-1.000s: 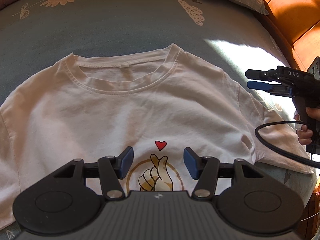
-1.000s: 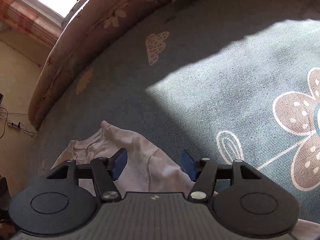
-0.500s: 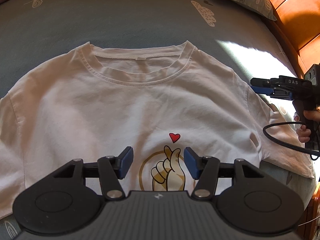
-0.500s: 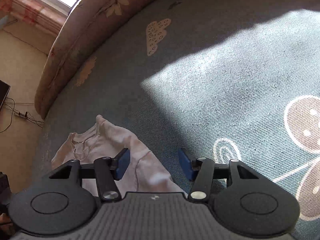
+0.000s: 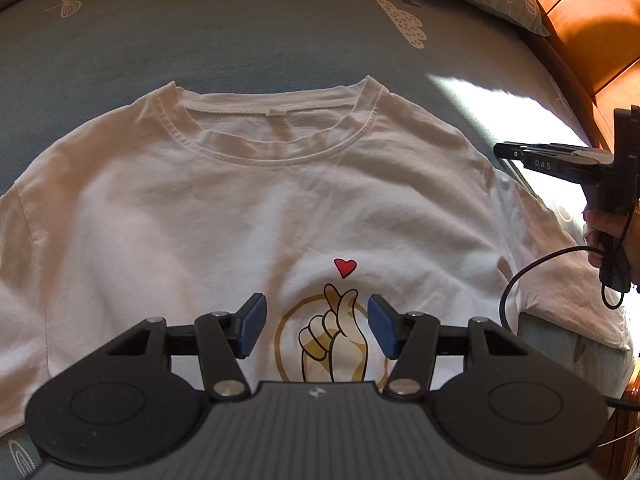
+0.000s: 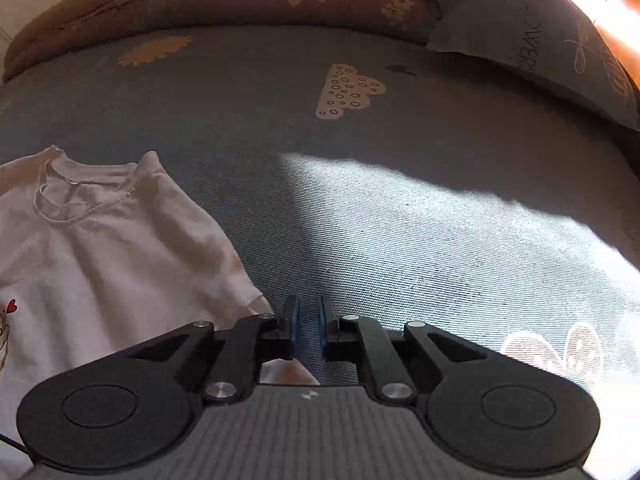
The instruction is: Fold clothes
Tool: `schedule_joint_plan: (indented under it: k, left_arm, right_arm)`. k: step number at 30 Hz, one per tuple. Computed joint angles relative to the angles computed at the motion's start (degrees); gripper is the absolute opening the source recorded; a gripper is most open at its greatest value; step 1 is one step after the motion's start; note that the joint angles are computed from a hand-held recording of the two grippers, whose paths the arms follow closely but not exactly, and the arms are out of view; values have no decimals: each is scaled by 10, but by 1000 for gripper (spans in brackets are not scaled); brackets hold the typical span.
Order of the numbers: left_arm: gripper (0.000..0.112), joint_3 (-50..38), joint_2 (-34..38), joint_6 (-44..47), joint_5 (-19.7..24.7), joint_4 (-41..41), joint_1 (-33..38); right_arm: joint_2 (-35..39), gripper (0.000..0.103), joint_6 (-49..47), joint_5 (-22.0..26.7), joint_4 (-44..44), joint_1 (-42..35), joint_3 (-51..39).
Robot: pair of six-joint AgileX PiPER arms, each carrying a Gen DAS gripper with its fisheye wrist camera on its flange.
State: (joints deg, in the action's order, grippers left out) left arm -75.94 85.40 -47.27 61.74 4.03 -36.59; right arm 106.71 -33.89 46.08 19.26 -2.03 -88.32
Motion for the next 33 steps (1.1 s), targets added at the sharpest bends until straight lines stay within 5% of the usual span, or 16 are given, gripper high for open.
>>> schedule_joint_plan:
  k: [3, 8, 11, 13, 16, 21, 29, 33]
  left_arm:
    - [57, 5, -8, -5, 1, 4, 0]
    - [57, 21, -13, -16, -7, -4, 2]
    - [57, 25, -9, -15, -5, -6, -2]
    - [57, 23, -6, -11, 6, -6, -6]
    - [57, 21, -9, -13, 26, 4, -18]
    - [57, 24, -19, -32, 32, 4, -28]
    - [57, 34, -47, -71, 46, 24, -63]
    - [57, 55, -70, -101, 53, 28, -69]
  right_arm:
    - [-4, 19, 51, 66, 71, -56, -40]
    - [-98, 40, 46, 139, 124, -138, 63]
    - [-123, 41, 36, 100, 117, -163, 129]
    - [-135, 27, 25, 61, 112, -177, 170]
    - [-127, 35, 117, 25, 64, -186, 152]
    - [-144, 43, 63, 71, 120, -144, 134]
    - [-101, 57, 25, 51, 173, -42, 150]
    - [-121, 59, 35, 121, 168, -62, 149]
